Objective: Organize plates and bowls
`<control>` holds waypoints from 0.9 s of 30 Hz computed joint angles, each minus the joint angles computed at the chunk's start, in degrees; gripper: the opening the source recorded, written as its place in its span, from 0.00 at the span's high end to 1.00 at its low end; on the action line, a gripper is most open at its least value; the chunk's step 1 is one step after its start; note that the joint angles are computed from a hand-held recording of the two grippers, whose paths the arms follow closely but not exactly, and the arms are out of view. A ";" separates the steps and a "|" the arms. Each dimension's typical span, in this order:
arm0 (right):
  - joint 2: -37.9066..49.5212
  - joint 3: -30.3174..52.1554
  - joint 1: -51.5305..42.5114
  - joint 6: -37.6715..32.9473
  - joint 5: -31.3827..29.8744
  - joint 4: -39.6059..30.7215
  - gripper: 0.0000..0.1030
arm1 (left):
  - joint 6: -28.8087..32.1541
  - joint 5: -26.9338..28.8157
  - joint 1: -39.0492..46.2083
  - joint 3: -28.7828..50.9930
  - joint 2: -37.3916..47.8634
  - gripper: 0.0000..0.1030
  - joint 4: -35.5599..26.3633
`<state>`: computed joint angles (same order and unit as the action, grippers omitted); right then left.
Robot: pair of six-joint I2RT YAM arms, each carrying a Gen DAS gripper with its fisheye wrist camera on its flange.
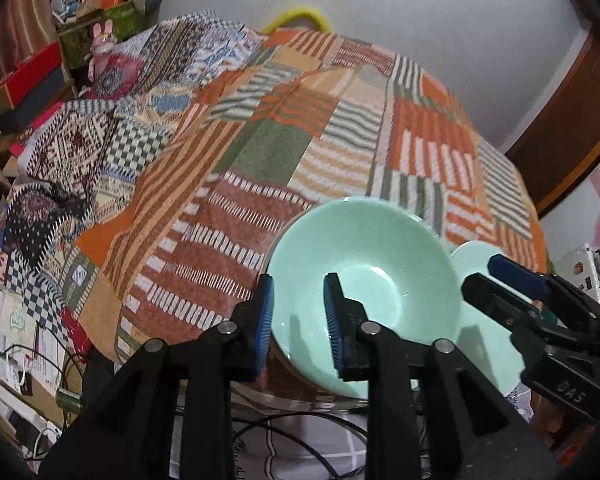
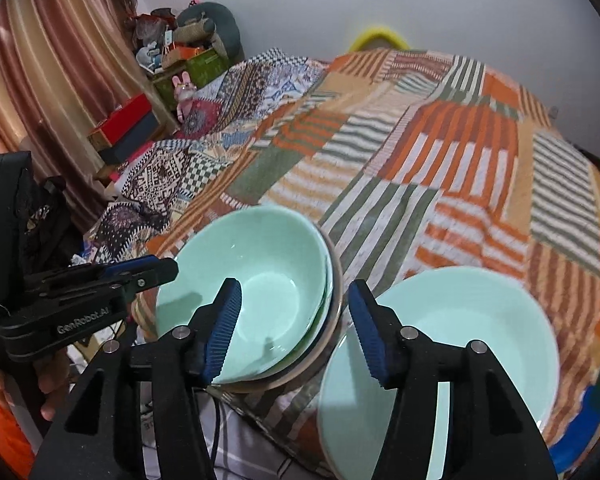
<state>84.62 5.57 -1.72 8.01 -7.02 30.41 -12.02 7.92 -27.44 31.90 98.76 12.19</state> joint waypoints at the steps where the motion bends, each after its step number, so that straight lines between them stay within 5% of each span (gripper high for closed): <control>1: -0.41 -0.06 -0.10 0.00 -0.02 -0.16 0.49 | -0.01 -0.11 -0.08 -0.62 -1.11 0.65 0.39; 4: -1.09 -0.13 -0.37 0.19 -0.06 -0.31 0.49 | -0.20 -0.73 -0.13 -2.28 -3.40 0.51 1.98; 27: 18.53 6.02 -2.56 -0.16 -2.27 5.75 0.48 | 0.98 5.88 4.68 6.22 19.04 0.51 3.78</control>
